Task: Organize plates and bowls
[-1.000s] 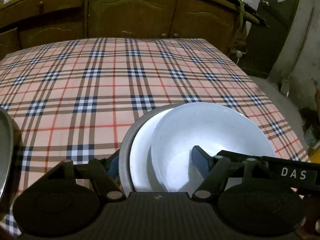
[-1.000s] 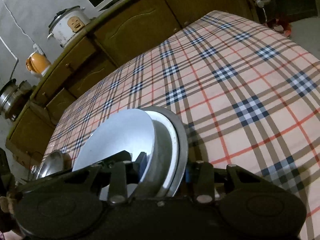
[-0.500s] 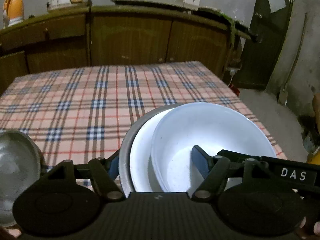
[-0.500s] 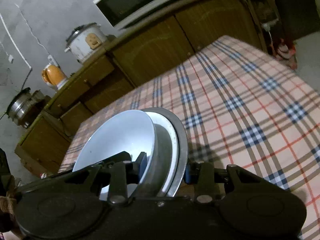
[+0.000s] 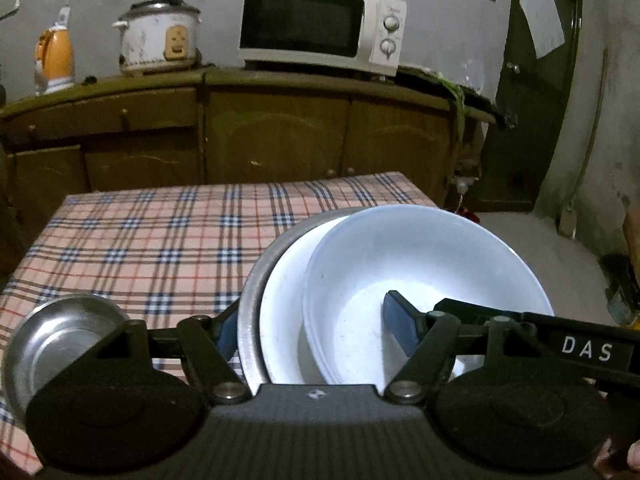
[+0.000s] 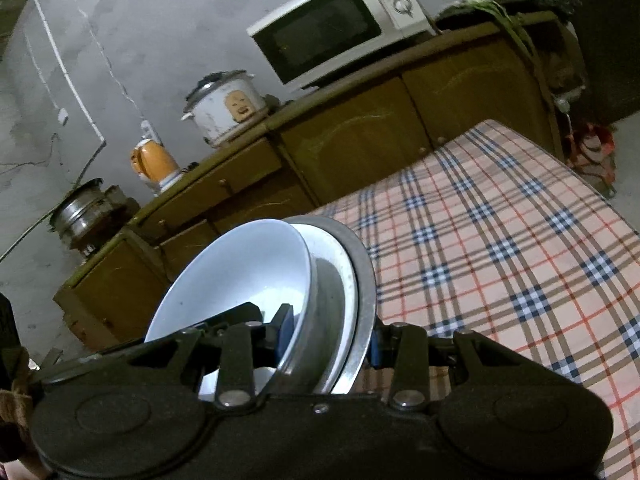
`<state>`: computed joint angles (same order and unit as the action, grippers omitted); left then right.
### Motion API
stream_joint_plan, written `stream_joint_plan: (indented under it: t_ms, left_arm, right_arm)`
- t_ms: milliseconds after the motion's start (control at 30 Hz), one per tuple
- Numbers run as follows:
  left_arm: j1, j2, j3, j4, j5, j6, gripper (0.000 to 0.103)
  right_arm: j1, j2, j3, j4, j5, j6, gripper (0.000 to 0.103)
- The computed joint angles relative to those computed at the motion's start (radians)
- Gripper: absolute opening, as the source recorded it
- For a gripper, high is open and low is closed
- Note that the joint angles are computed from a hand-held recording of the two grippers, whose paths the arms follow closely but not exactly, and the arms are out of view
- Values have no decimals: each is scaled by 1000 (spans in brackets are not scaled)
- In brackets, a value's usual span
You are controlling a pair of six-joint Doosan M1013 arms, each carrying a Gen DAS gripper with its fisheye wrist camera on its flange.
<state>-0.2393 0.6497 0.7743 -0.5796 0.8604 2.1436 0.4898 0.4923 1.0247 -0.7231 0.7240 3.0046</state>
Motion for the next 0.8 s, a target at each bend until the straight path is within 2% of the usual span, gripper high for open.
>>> stream_joint_plan:
  t_ms: [367,800]
  left_arm:
    - [28,-59,75,-20,-82,15,74]
    - [72,-79,95,9,-119,-23,74]
  right_arm:
    - [34,30,-78,6,-5,-65,46]
    - [65,110,-218,76,-4,-169,46]
